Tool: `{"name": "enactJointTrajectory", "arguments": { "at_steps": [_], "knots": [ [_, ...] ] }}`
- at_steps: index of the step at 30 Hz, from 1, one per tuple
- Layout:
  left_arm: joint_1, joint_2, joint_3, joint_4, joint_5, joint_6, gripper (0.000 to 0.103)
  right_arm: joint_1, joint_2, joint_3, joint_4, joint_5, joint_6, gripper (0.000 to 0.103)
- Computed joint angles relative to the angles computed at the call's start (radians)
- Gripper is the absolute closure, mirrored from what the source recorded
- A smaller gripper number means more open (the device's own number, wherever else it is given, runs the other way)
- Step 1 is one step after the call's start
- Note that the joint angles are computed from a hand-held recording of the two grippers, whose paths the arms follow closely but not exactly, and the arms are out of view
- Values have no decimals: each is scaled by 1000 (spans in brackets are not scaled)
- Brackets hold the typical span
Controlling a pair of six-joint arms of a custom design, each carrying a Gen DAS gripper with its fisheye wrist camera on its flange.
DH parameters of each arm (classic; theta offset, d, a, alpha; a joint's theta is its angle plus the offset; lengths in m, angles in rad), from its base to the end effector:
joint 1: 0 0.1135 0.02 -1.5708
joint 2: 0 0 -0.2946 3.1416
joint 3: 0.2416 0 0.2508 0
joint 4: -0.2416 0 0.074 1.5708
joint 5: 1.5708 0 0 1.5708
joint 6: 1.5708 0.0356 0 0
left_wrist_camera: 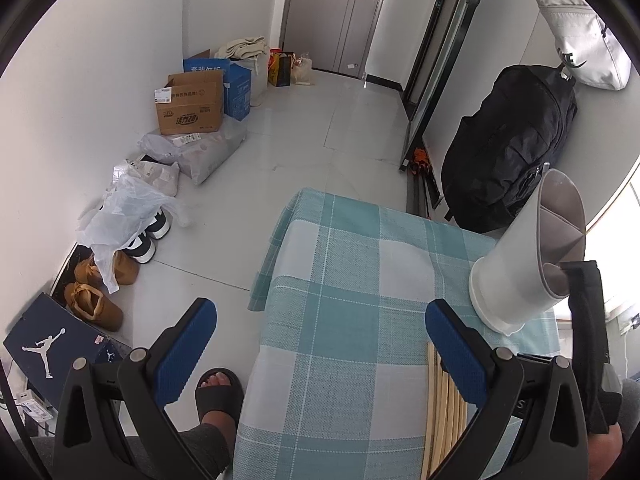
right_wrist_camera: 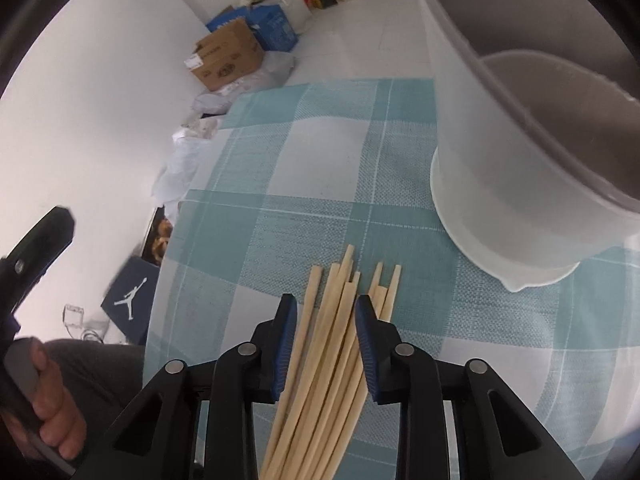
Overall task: Organize utensils
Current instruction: 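Lower the right tool onto the wooden chopstick bundle, then close the right tool on one chopstick and lift it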
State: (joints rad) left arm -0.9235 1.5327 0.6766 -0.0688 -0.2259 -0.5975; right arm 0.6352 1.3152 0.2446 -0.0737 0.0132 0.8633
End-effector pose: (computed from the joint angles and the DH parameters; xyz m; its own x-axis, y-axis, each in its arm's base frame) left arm 0.1747 -0.2179 0.1765 -0.7898 0.1355 -0.5983 0.3046 0.9332 -0.1908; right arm 0.1293 0.0947 0.1138 -0.9238 0.2631 -0.2780 0.1742 0.9358 0.3066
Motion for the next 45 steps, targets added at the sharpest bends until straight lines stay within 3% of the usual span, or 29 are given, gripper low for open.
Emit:
{"name": "enactJointTrajectory", "arguments": {
  "at_steps": [3,8,9,13,20,24,28,33,38,42,45],
  "knots": [
    [26,-9,-9,4,24,4,1,26,56,30,-8,30,-4,85],
    [55,-6,-16,7,57,-11,1,32,87,57,-33,61,2,87],
    [60,-5,-18,7,60,-14,1,26,89,55,-25,60,6,93],
    [59,-6,-20,6,59,-22,1,-34,23,2,13,13,22,103],
    [47,17,-10,-5,49,-22,1,6,-146,-39,-9,80,70,103],
    [27,17,-11,-19,28,-18,1,-47,-25,-23,62,-16,27,101],
    [24,15,-15,-25,13,-24,1,-64,81,6,67,-37,-2,102],
    [28,15,-19,-25,5,-33,1,-27,143,82,-14,24,-52,103],
    [34,15,-22,-20,17,-32,1,5,213,167,-82,74,-81,97],
    [40,7,-31,-8,19,-30,1,52,238,196,-99,87,-65,76],
    [50,3,-36,-3,32,-33,1,97,258,219,-131,127,-56,74]
  ]
}}
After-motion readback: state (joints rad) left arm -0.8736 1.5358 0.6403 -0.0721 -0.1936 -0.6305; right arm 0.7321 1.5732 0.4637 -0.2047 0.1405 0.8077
